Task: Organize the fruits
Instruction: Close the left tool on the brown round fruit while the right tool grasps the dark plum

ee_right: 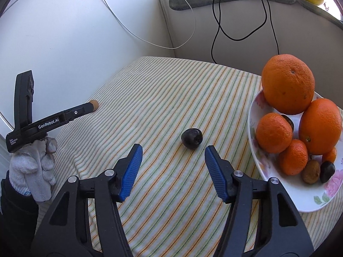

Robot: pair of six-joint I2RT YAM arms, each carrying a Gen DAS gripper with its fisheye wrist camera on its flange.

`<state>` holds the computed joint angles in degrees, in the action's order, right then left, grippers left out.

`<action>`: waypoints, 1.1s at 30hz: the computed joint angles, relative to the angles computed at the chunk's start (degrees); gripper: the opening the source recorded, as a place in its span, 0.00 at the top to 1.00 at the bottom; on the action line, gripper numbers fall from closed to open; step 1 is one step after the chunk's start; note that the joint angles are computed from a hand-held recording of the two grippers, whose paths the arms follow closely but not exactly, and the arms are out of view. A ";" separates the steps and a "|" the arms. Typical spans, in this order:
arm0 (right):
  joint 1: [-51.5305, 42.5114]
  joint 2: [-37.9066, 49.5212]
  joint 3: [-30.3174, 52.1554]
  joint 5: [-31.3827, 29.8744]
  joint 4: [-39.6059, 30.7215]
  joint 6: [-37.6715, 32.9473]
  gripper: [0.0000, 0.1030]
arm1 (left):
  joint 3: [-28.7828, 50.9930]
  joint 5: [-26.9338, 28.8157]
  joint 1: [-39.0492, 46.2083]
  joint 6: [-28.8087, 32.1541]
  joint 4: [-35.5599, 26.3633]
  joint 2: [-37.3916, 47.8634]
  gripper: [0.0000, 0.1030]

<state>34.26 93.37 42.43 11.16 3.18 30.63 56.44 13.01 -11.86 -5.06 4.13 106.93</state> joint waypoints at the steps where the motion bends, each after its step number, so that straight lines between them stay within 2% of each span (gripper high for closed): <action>1: -0.21 0.47 0.04 -0.08 0.24 -0.02 0.41 | 0.42 -0.17 0.06 0.14 -0.19 0.45 0.50; 4: -0.52 1.60 0.32 -0.29 0.71 0.11 0.48 | 1.39 -0.29 0.44 0.38 -0.46 1.61 0.53; 9: -1.30 3.42 1.43 -0.50 0.89 -0.31 0.50 | 3.09 -1.57 -0.23 0.78 -1.12 3.21 0.57; 11: -1.45 3.84 1.82 -0.67 0.62 -0.33 0.56 | 3.41 -2.39 -0.61 0.83 -1.09 3.42 0.57; 24: -2.52 7.43 6.07 -0.05 -2.98 -0.72 0.62 | 3.86 -4.48 -0.67 0.90 -0.81 4.36 0.59; 30: -2.19 8.50 6.94 0.96 -3.67 -1.25 0.62 | 4.85 -5.61 -0.46 0.55 -1.48 5.10 0.65; 33: -1.55 9.36 7.70 2.35 -4.15 -0.95 0.69 | 5.46 -6.18 -0.38 0.70 -1.73 5.64 0.70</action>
